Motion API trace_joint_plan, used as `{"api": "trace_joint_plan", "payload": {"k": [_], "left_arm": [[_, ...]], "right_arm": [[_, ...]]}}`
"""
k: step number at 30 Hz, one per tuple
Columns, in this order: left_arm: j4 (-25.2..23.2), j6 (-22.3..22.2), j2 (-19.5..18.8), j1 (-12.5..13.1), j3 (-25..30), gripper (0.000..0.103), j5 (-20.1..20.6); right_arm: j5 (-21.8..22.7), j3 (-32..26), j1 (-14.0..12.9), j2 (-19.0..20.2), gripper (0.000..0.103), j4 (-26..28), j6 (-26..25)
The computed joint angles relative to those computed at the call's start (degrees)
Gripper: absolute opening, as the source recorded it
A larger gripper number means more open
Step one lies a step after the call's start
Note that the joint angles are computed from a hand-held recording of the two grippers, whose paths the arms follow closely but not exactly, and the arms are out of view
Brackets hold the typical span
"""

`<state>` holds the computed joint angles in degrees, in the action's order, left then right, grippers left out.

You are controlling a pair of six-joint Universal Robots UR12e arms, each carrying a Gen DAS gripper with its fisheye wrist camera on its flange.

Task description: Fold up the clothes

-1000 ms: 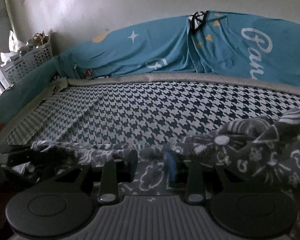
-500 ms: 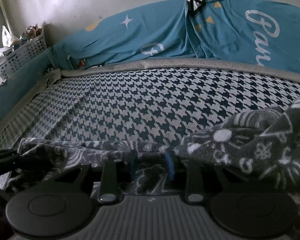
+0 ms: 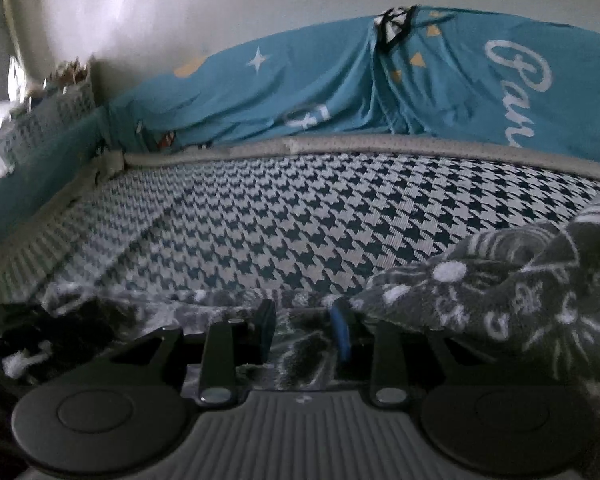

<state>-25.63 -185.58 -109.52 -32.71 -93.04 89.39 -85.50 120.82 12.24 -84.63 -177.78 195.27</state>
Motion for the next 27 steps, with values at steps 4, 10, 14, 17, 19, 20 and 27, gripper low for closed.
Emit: {"api": "trace_joint_plan", "payload": {"k": [4, 10, 14, 17, 19, 20, 27], "left_arm": [[1.84, -0.07, 0.19, 0.0, -0.71, 0.095, 0.06], [4.65, -1.13, 1.09, 0.07, -2.27, 0.095, 0.96], [5.82, -2.46, 1.8, 0.02, -3.54, 0.095, 1.86], [6.19, -2.95, 2.46, -0.11, -4.61, 0.095, 2.05], [6.8, -2.32, 2.78, -0.35, -5.26, 0.095, 2.7], [7.16, -1.95, 2.92, -0.5, -5.59, 0.095, 3.06], [8.12, -1.99, 3.29, -0.79, -6.49, 0.097, 3.64]], "right_arm": [[-0.94, 1.99, 0.88, -2.43, 0.033, -1.94, 3.33], [-3.32, 5.18, 2.57, -5.87, 0.033, -3.48, 7.55], [-4.24, 6.33, 3.52, -7.1, 0.033, -3.43, 8.73], [-5.16, 6.77, 4.0, -7.55, 0.033, -2.64, 9.56], [-5.34, 6.98, 4.1, -7.65, 0.034, -2.17, 9.94], [-5.18, 7.02, 4.04, -7.6, 0.034, -1.89, 9.96], [-3.83, 6.94, 3.36, -6.93, 0.033, 1.04, 10.14]]}}
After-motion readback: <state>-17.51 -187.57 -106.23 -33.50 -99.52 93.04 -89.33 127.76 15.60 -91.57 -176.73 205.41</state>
